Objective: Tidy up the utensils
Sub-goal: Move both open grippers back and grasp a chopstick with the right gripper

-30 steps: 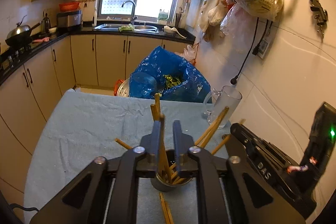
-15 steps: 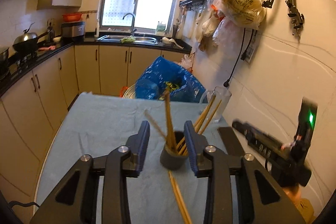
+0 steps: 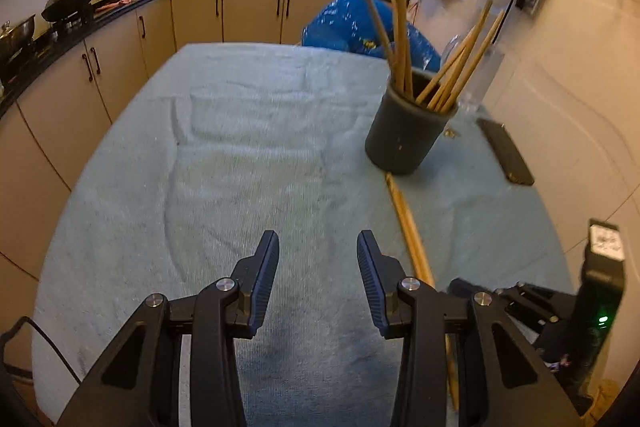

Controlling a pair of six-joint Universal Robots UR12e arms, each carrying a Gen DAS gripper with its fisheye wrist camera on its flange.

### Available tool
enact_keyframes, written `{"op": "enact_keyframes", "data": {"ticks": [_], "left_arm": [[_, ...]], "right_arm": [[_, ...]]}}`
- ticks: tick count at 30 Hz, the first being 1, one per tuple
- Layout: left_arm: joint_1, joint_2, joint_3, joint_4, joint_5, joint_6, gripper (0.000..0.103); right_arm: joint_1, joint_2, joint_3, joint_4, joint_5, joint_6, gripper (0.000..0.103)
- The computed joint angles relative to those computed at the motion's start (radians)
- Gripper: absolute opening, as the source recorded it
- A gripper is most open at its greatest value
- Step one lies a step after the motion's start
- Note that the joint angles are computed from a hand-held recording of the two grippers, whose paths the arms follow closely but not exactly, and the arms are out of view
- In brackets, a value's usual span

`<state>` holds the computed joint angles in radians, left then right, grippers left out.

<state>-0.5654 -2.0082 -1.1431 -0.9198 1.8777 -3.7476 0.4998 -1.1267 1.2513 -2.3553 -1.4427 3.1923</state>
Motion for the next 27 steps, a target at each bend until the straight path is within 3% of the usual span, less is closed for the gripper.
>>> {"op": "enact_keyframes", "data": {"ticks": [8, 15, 16, 18, 27], "left_arm": [[-0.003, -0.031, 0.028, -0.042, -0.029, 0.004, 0.039], [-0.005, -0.050, 0.047, -0.077, -0.052, 0.007, 0.039], [-0.005, -0.055, 0.054, -0.085, -0.060, 0.007, 0.039], [-0.008, -0.065, 0.066, -0.096, -0.073, 0.018, 0.039], [-0.032, -0.158, 0.201, -0.201, -0.096, 0.112, 0.039]], "right_arm": [[0.026, 0.013, -0.020, 0.004, -0.088, -0.023, 0.021], [0.027, -0.003, 0.010, 0.001, -0.089, -0.050, 0.016], [0.027, -0.004, 0.008, 0.008, -0.103, -0.034, 0.010], [0.017, -0.010, 0.013, 0.017, -0.112, 0.019, 0.008], [-0.033, -0.069, 0.088, 0.021, -0.098, 0.161, 0.008]]}}
